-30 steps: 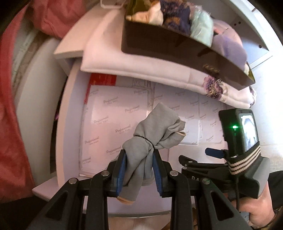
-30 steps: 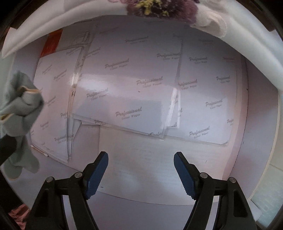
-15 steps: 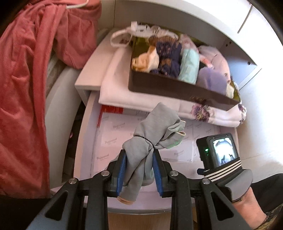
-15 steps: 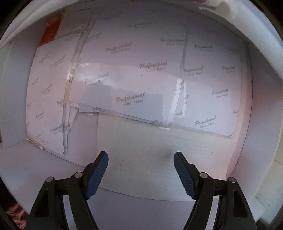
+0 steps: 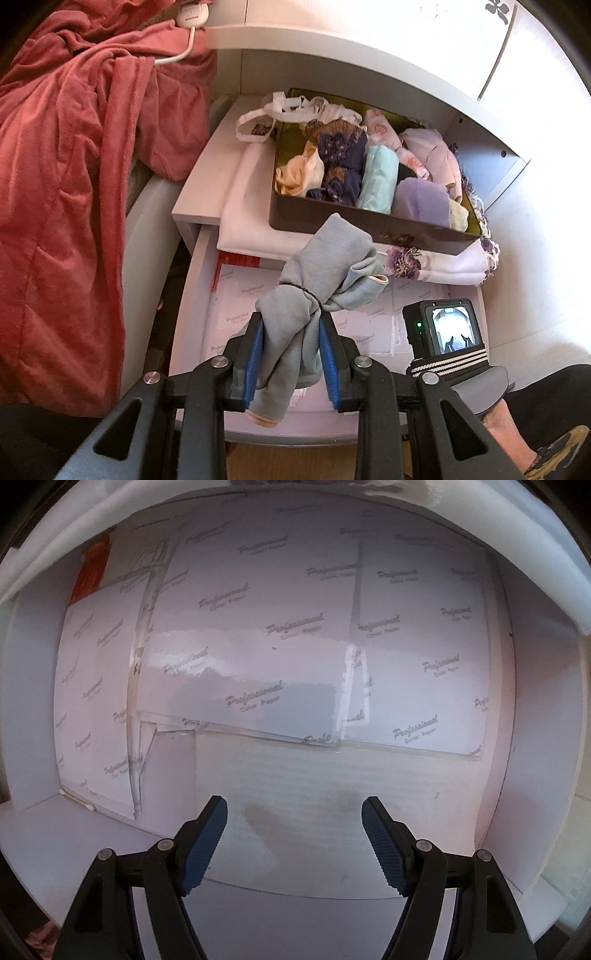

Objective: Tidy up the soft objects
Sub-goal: 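Lift the grey-green cloth item with the left gripper up toward the gold tray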

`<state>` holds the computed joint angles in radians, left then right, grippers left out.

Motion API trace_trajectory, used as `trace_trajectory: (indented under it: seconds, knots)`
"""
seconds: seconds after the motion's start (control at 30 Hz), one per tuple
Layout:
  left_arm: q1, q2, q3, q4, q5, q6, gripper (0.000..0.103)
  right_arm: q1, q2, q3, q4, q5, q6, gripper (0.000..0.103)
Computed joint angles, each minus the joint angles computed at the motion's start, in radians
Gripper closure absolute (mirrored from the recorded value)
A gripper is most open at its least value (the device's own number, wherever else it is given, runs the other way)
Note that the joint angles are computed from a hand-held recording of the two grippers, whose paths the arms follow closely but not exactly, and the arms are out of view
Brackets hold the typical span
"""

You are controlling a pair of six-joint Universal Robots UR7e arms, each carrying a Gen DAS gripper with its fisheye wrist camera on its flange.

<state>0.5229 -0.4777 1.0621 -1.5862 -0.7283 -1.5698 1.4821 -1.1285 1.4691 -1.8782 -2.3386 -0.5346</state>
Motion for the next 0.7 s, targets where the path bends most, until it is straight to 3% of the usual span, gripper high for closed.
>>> trace_trajectory:
  seconds: [0.37,0.7]
  knots:
    - [-0.024,-0.019,0.024,0.01,0.029,-0.032,0.075,-0.003,-0.016,-0.009,-0.066,0.007,-0.059,0.027]
    - [-0.039,-0.067,0.103,-0.163,0.054,-0.014,0.075,0.002,-0.035,0.033,-0.089,0.014,-0.046,0.027]
